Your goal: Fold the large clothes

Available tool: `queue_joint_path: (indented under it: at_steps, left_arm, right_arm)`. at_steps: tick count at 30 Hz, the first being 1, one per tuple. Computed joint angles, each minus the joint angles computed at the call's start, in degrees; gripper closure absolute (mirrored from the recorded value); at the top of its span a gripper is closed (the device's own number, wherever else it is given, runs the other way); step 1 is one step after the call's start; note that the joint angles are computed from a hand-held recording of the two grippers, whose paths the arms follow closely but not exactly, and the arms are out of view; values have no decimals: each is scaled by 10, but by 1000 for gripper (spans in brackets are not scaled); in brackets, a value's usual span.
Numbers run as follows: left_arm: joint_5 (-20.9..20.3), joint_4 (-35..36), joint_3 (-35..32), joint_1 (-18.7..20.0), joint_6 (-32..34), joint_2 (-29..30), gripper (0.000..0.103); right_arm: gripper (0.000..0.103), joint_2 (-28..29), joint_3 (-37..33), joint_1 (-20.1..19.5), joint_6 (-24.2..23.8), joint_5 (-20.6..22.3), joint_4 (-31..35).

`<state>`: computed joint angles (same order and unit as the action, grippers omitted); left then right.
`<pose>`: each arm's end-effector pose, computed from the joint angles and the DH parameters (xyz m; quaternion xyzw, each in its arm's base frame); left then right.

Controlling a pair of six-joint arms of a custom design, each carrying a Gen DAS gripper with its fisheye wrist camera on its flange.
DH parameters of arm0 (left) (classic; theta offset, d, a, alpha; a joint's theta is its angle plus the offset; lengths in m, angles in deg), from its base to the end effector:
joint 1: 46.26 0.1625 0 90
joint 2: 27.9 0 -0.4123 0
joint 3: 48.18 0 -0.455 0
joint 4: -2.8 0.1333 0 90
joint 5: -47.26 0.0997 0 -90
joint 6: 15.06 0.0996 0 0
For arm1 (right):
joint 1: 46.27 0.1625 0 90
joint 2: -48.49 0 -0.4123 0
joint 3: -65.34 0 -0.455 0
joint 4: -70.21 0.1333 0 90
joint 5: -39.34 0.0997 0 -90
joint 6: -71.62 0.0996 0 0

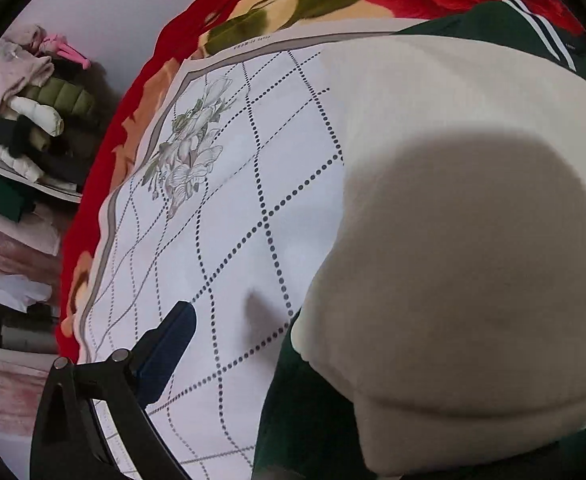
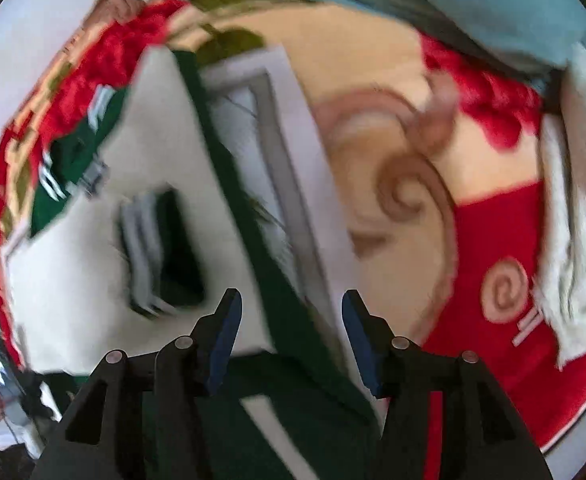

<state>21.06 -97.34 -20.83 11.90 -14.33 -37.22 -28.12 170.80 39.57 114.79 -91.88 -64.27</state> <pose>-0.3026 -0.9094 0.0312 0.2724 0.8028 -0.0851 0.5235 0.0232 -0.6135 0.2988 -0.4160 -0.8301 0.2364 0.2862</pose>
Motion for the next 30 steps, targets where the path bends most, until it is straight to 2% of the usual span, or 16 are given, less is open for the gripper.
queue_joint_path:
  at_steps: [2,4,6,7,9,11,13,16,22,25,26,27,30]
  left_arm:
    - [-13,-20,13,2,14,-8,5]
    - [-24,-38,21,2,31,-13,23]
    - [-41,-58,34,1,53,-19,62]
    - [-51,-62,38,1,63,-20,68]
    - [-40,-86,53,-1,85,-23,74]
    - [-44,-78,44,1,76,-21,76]
    - [-43,-73,32,4,70,-18,77]
    - [-38,-65,-1,11,74,-7,77]
    - [6,-47,-104,30,112,36,78]
    - [21,-6,-180,40,111,67,78]
    - [23,0,-183,41,112,67,78]
    - [24,-7,-171,42,116,59,77]
    - [24,-45,-106,41,131,25,77]
  right_arm:
    - [49,1,6,-9,-17,10,26]
    - [49,19,3,-12,-60,17,17]
    - [49,42,-9,-17,-107,32,8]
    - [49,52,-17,-17,-112,32,13]
    - [49,76,-39,-16,-118,30,16]
    - [55,89,-52,-15,-123,24,21]
    - [67,95,-60,-14,-124,32,17]
    - [76,104,-73,-12,-123,58,5]
    - [77,134,-100,-5,-138,128,-18]
    - [77,160,-126,0,-153,161,-19]
    - [76,169,-138,3,-154,160,-6]
    - [69,175,-147,7,-149,153,9]
    - [61,184,-163,20,-156,114,50]
